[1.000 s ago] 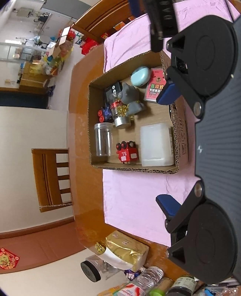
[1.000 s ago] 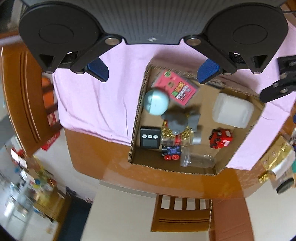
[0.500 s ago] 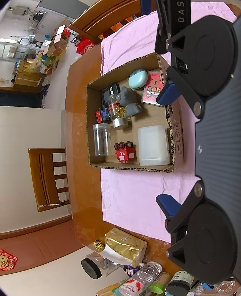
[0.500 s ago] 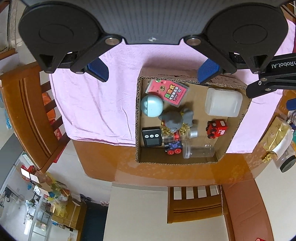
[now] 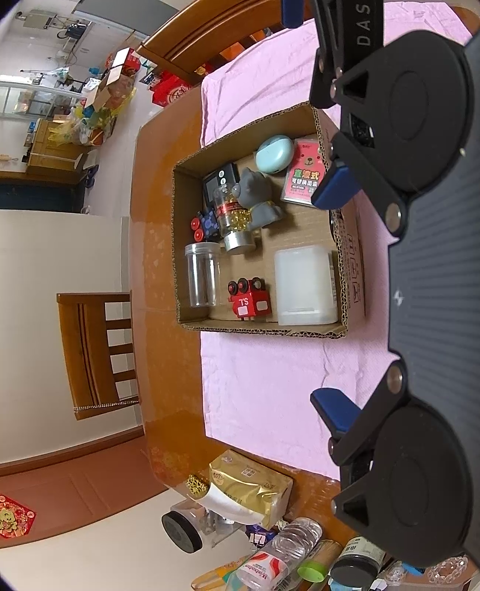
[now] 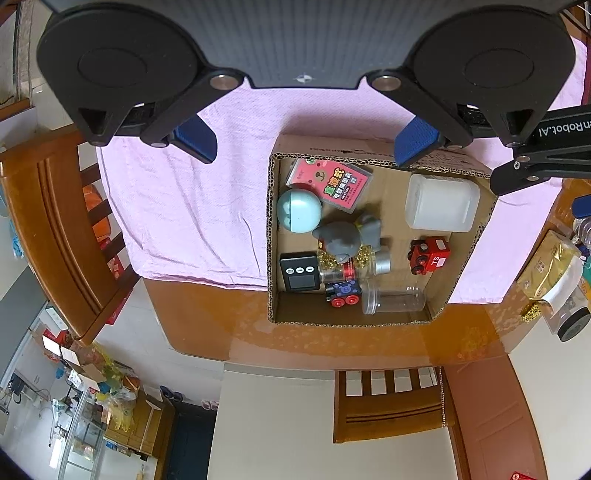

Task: Organize rigid objects

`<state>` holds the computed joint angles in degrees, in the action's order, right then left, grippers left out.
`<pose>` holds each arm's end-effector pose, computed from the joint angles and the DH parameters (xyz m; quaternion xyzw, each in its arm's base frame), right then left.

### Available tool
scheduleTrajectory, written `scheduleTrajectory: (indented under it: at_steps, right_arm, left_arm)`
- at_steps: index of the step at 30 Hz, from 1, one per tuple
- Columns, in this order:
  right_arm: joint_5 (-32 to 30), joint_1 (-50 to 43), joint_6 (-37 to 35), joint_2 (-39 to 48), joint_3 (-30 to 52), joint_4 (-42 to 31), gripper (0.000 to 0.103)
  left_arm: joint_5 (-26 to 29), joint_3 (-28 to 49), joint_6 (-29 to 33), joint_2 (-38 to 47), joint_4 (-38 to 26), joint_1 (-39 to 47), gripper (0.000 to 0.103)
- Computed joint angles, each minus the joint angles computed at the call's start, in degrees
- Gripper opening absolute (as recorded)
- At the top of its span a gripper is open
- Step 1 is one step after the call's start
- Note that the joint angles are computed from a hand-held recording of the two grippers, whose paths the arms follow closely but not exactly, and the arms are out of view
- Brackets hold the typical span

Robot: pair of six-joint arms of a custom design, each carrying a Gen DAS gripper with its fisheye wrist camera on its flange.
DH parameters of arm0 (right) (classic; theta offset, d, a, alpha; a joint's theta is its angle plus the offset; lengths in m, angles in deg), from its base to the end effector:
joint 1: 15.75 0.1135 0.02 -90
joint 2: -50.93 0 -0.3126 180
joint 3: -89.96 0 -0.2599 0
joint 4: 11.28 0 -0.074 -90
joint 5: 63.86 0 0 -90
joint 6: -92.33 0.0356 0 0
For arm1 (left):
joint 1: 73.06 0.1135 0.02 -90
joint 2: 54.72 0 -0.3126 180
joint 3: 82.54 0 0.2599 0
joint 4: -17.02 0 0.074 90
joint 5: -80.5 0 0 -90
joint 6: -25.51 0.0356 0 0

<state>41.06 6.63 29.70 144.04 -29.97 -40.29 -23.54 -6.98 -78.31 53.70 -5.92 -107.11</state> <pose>0.2861 0.1079 0.1882 0.0732 0.9599 -0.0136 0.2702 0.3347 -0.2157 0.1793 0.1312 0.9402 -0.0116 0.3141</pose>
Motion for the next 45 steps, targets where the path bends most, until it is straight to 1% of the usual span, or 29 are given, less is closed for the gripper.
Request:
scheduleTrajectory:
  at_steps: [45]
  right_arm:
    - [0.8, -0.1, -0.1, 0.2, 0.7, 0.4, 0.103]
  left_arm:
    - [-1.1, 1.7, 0.1, 0.3, -2.0, 0.0, 0.102]
